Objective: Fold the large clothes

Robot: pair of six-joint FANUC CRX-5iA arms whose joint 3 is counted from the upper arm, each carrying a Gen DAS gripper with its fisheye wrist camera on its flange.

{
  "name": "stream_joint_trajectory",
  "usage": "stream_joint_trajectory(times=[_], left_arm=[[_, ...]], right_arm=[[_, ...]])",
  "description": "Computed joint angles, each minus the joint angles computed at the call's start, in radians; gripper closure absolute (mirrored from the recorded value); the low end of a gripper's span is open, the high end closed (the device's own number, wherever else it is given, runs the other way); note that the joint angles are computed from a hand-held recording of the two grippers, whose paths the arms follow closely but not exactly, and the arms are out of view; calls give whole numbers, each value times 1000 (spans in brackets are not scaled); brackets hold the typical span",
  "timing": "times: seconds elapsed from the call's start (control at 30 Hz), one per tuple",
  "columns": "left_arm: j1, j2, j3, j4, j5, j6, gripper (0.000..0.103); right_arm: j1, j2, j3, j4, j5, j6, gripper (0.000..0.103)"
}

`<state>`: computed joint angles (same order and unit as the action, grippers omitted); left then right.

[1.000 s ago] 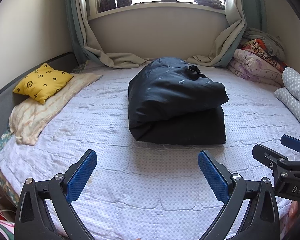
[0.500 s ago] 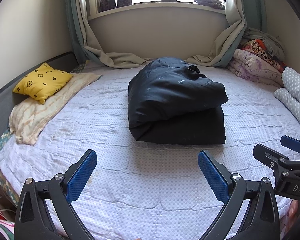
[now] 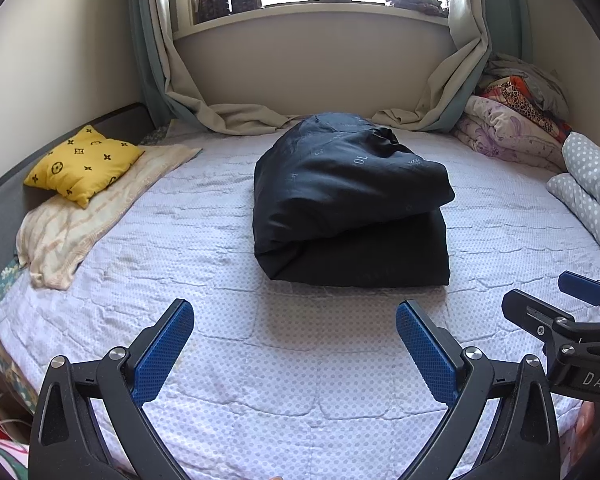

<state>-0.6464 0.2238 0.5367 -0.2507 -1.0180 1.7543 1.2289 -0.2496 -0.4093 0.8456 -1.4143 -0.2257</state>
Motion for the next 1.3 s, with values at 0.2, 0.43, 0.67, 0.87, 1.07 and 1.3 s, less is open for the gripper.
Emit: stream_joint_trajectory(times=[0.2,0.43,0.67,0.87,1.07,1.3], left_arm=[[3,6,6,6,-4,2,0],[3,4,5,5,-4,10,0],[4,0,3,3,0,1,0],[2,-3,1,-4,4,-9,0],[3,-6,-2,-3,7,-1,0],[8,-18,-20,11,30,-13,0]], right_arm=[[-6,-1,0,-7,11,6,1],[-5,-1,-2,-2,12,2,1],[-3,-2,-2,-1,9,1,1],[-2,-4,-3,0,6,1,1],[-1,-5,-3,3,2,3,1],[0,-4,-3,3,1,2,1]])
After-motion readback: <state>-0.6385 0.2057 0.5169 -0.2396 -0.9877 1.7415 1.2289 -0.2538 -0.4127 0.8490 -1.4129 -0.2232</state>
